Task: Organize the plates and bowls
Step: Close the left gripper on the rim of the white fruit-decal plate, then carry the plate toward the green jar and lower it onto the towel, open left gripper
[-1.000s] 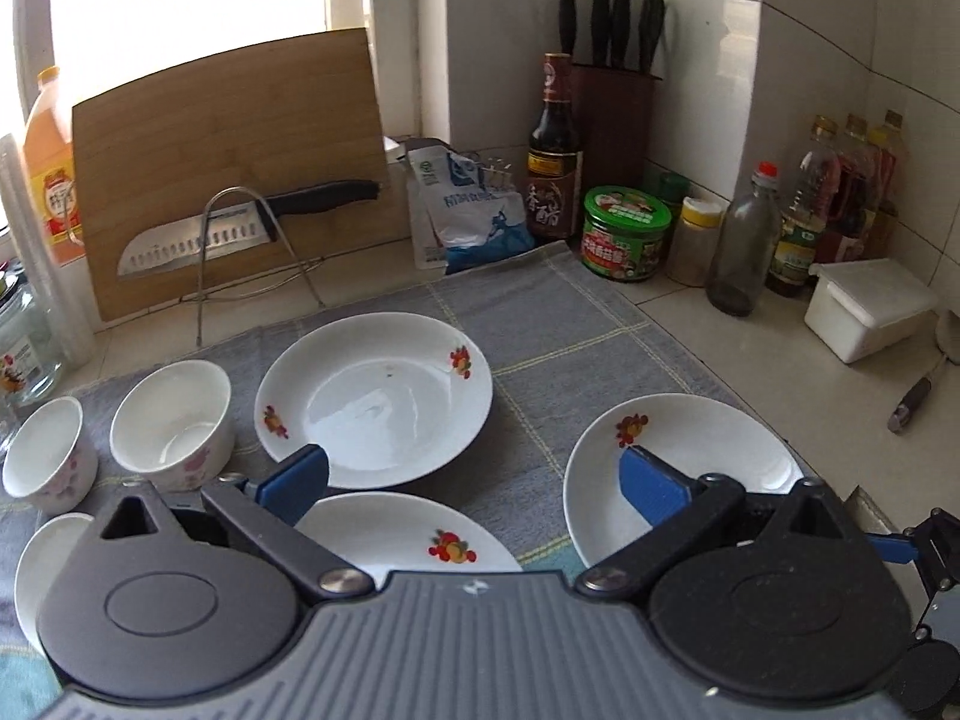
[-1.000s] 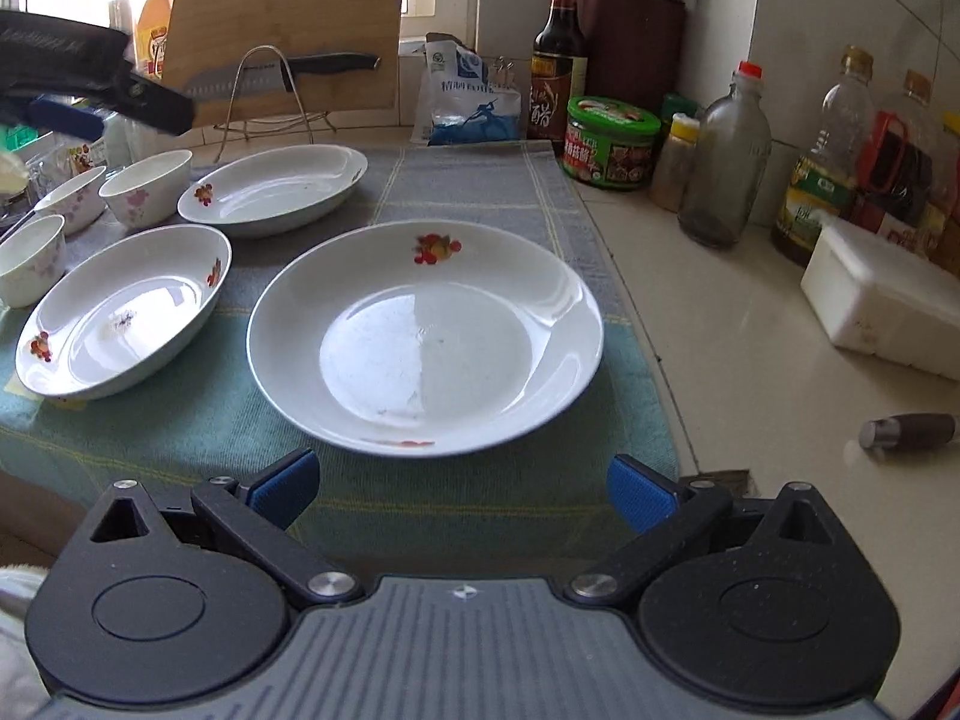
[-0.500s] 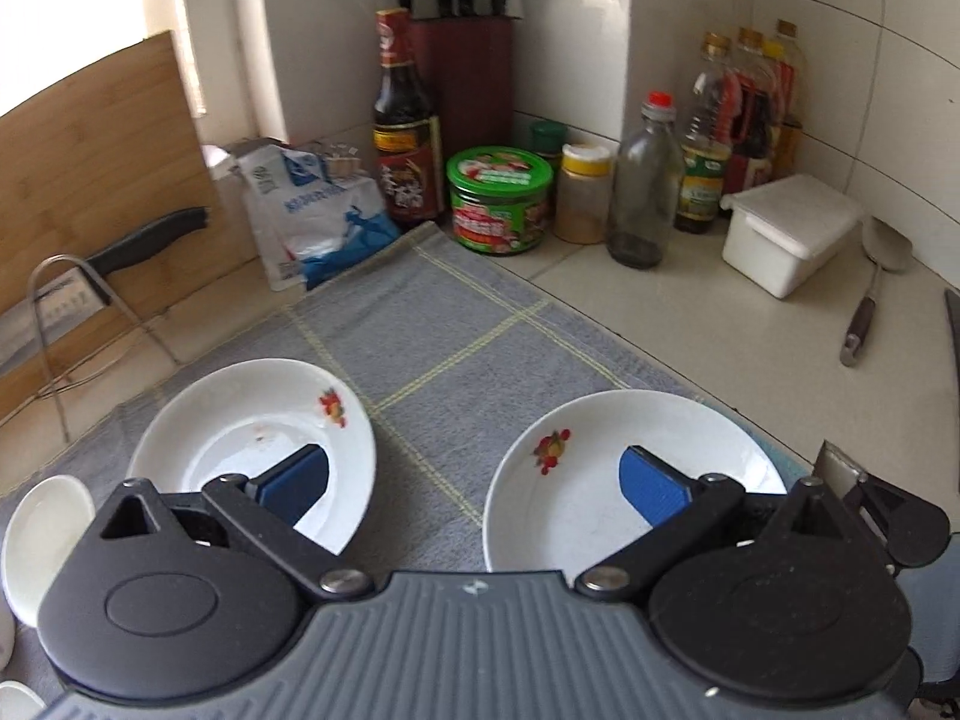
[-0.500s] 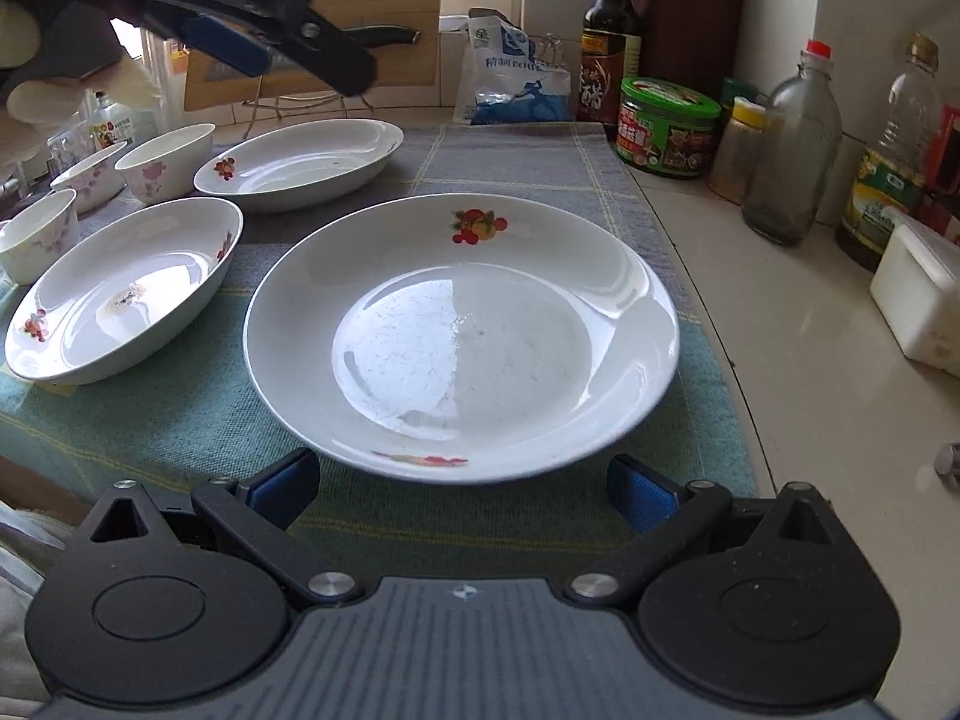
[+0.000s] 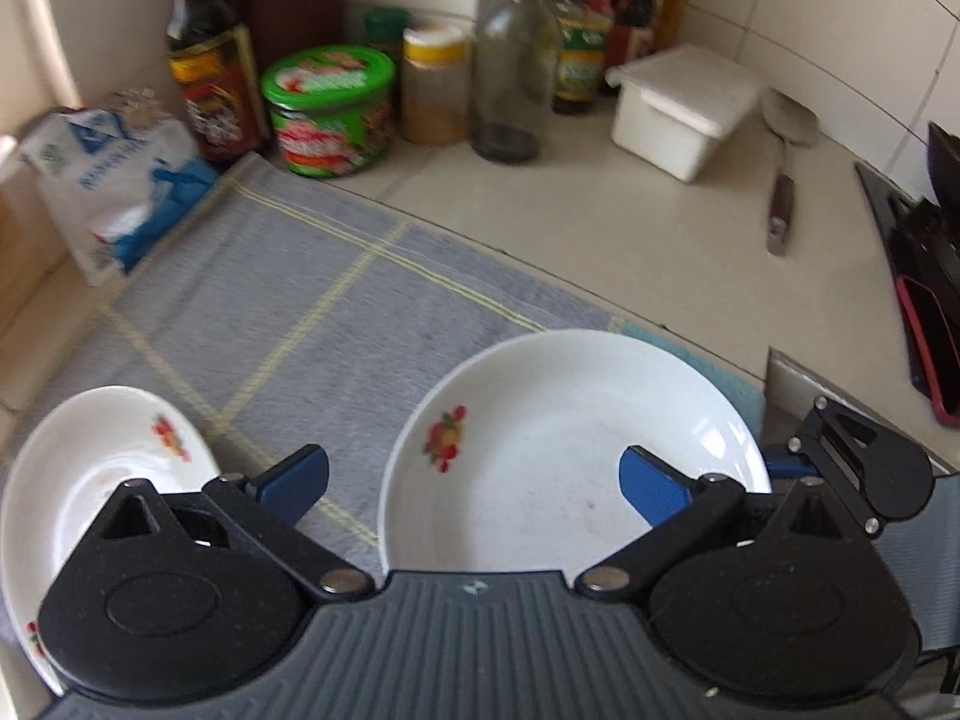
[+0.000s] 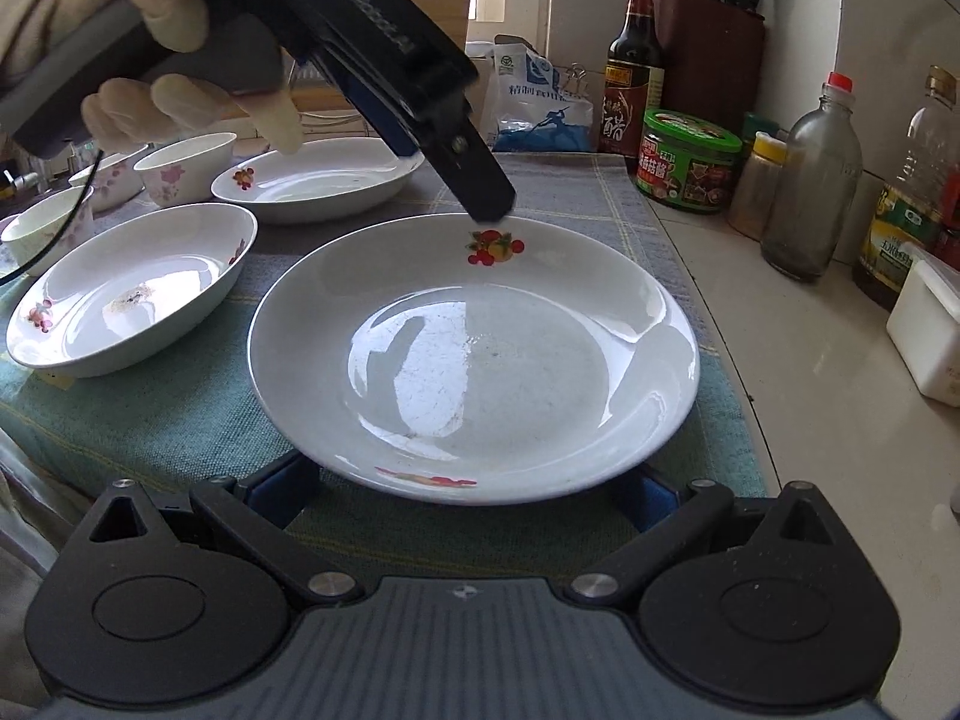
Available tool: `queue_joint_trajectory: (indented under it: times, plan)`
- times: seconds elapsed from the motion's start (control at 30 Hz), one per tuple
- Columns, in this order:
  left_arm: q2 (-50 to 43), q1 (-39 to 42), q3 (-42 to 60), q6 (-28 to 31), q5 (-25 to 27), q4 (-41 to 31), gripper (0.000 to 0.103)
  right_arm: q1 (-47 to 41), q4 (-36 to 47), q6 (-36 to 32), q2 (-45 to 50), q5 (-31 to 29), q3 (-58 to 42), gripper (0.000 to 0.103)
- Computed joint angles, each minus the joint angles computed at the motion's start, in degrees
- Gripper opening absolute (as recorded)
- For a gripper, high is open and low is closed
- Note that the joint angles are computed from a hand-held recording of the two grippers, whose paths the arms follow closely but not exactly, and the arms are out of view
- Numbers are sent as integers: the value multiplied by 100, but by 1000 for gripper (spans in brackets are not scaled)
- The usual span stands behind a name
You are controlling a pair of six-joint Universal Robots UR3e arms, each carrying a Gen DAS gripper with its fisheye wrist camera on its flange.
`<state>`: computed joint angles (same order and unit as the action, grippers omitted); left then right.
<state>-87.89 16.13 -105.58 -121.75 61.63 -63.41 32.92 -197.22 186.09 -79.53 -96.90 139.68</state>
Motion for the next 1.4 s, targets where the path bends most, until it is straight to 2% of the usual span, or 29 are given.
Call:
queue_joint_trajectory:
  times: [0.13,0.37,0.63,1.2,1.4]
  plan:
    - [-594,-368,529,46,371,-200,99,62,-95,70,43,-97,20,103]
    - [-1532,-689,1838,372,608,-1457,96,221,-89,287,118,-341,-57,103]
    - [-1926,-847,2394,613,776,-1910,95,301,146,431,102,-486,-202,103]
    - [-2126,-885,2676,747,820,-2167,94,281,1418,392,-233,-486,-696,103]
    - [-2105,-819,2674,813,755,-2230,94,252,1623,403,-316,-431,-755,103]
